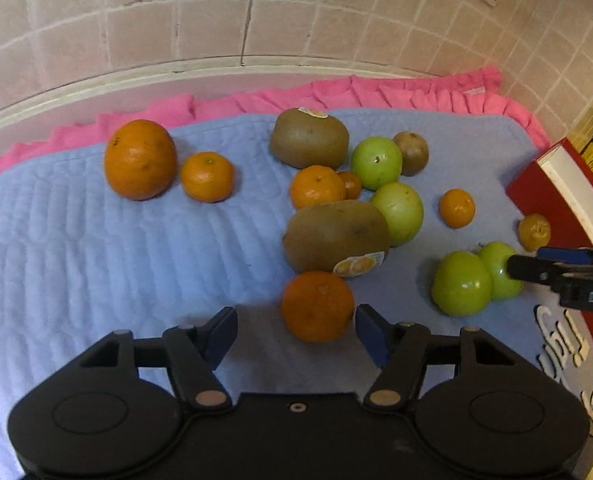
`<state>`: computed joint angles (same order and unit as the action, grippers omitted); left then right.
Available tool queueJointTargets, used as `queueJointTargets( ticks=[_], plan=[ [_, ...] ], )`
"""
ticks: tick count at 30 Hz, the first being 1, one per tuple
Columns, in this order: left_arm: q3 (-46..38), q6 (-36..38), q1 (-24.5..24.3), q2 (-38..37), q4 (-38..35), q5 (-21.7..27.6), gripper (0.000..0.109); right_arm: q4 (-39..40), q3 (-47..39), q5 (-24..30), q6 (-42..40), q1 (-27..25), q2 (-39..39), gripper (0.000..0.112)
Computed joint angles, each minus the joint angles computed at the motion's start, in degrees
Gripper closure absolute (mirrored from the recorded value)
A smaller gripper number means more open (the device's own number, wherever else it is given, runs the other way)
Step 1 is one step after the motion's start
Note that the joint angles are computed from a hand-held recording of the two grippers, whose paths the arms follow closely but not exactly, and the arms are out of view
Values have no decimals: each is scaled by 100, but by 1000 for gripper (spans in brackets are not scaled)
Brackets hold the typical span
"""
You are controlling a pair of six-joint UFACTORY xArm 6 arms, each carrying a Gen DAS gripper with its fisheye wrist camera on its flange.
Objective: Organize fruits
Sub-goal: 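Grasp a mandarin with the left tool while the right tool grasps a green fruit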
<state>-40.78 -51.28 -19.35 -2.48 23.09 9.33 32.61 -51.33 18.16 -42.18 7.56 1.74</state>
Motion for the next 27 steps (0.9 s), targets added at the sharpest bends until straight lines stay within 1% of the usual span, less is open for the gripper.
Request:
queueJointTargets(
  ticks=[2, 3, 5, 7, 8, 9, 10, 11, 12, 14, 16, 19, 22, 25, 27],
  plan=[
    [-16, 206, -7, 81, -273, -115, 37, -87, -133, 119, 93, -18, 147, 51],
    [-39, 319, -14, 129, -420, -142, 37, 84, -204, 237, -11, -36, 195, 52],
    [-132, 235, -8, 230, -342, -118, 39, 284, -375, 494, -27, -85, 319, 52],
    [-208, 43, 5, 304, -109, -100, 40, 427, -492, 657, -18, -133, 406, 52],
    [-241, -50, 11, 326, 16, -80, 42, 508, -551, 729, -37, -154, 449, 52],
    [-255, -78, 16, 337, 75, -86, 48, 598, -594, 768, -76, -168, 485, 52],
    [-251, -21, 18, 352, 21, -150, 52, 667, -645, 814, -95, -183, 529, 52],
    [-215, 204, 1, 353, -246, -251, 60, 745, -698, 895, -108, -207, 565, 52],
    [-220, 221, -13, 349, -302, -241, 61, 837, -751, 993, -137, -237, 599, 53],
    [-276, -104, -18, 340, 65, -118, 61, 1097, -913, 1391, -241, -365, 680, 61],
    [-276, -329, -46, 267, 277, -7, 62, 1154, -979, 1594, -217, -450, 703, 62],
    [-234, -842, -108, 59, 757, 204, 62, 1286, -930, 1731, -343, -540, 634, 62],
    [-217, -1396, -209, -199, 1317, 508, 62, 1471, -791, 1735, -505, -616, 483, 63],
    [-226, -1765, -358, -453, 1713, 796, 62, 1804, -692, 1854, -741, -792, 284, 63],
    [-274, -1889, -462, -540, 1851, 966, 62, 1713, -630, 1771, -720, -845, 189, 63]
  ],
)
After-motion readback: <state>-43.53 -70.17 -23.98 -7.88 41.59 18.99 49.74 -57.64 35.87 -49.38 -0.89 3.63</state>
